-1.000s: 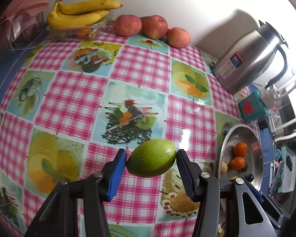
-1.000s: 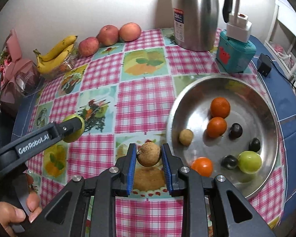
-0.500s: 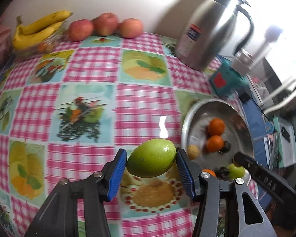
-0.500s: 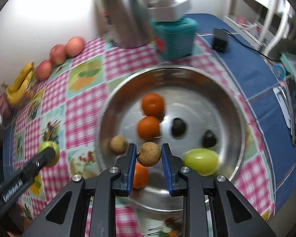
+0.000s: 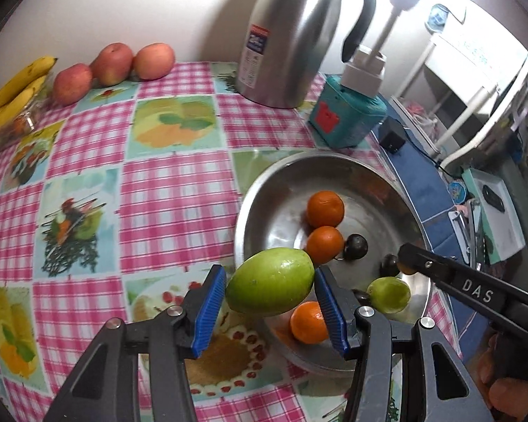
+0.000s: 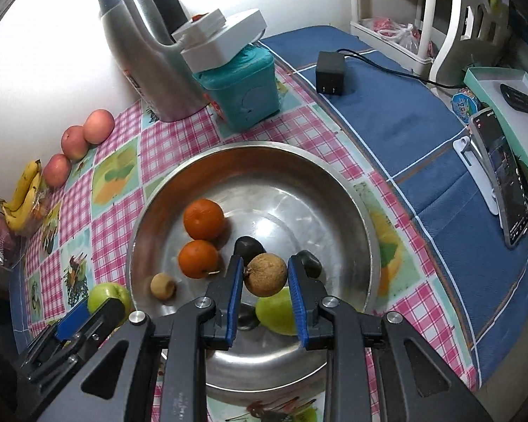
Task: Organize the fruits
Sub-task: 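Carry the pear and kiwi into the tray and open both grippers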
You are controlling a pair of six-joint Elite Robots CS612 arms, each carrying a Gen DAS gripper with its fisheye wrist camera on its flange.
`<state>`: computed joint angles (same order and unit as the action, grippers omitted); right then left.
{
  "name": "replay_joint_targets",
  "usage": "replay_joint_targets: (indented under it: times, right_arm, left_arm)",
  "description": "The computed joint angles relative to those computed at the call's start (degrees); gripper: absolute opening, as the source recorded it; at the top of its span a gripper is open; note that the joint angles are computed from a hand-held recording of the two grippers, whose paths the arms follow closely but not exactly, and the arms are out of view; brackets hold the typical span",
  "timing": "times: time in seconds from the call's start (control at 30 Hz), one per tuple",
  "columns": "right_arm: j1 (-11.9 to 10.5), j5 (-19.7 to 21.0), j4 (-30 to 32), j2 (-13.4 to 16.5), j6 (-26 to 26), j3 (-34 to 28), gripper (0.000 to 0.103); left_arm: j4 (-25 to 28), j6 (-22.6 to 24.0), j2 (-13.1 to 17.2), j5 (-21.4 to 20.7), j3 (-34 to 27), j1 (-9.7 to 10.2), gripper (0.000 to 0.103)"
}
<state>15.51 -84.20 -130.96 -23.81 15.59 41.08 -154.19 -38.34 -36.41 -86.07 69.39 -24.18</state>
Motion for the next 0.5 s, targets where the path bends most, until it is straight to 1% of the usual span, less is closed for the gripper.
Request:
replay_joint_targets:
  times: [0.13, 0.23, 0.33, 0.5]
  right_arm:
    - [0.1, 0.1, 3.1, 1.0, -0.6, -2.0, 0.027]
    - [0.2, -0.1, 3.9, 1.3, -0.9, -2.5, 0.027]
    - [0.3, 0.0, 4.6, 1.5, -1.4, -3.0, 0.027]
    - [0.4, -0.3, 5.6, 1.8, -2.0, -3.7, 0.027]
  left_arm:
    - [-1.2, 0.8, 0.4, 0.2, -0.2, -0.12, 0.055]
    - [-2.8, 1.4, 0.3, 1.0, 0.0, -0.23, 0.055]
    - [-2.4, 1.8, 0.3, 1.2, -0.1, -0.28, 0.055]
    - [-1.2, 1.1, 0.2, 1.8, -0.2, -0.22, 0.055]
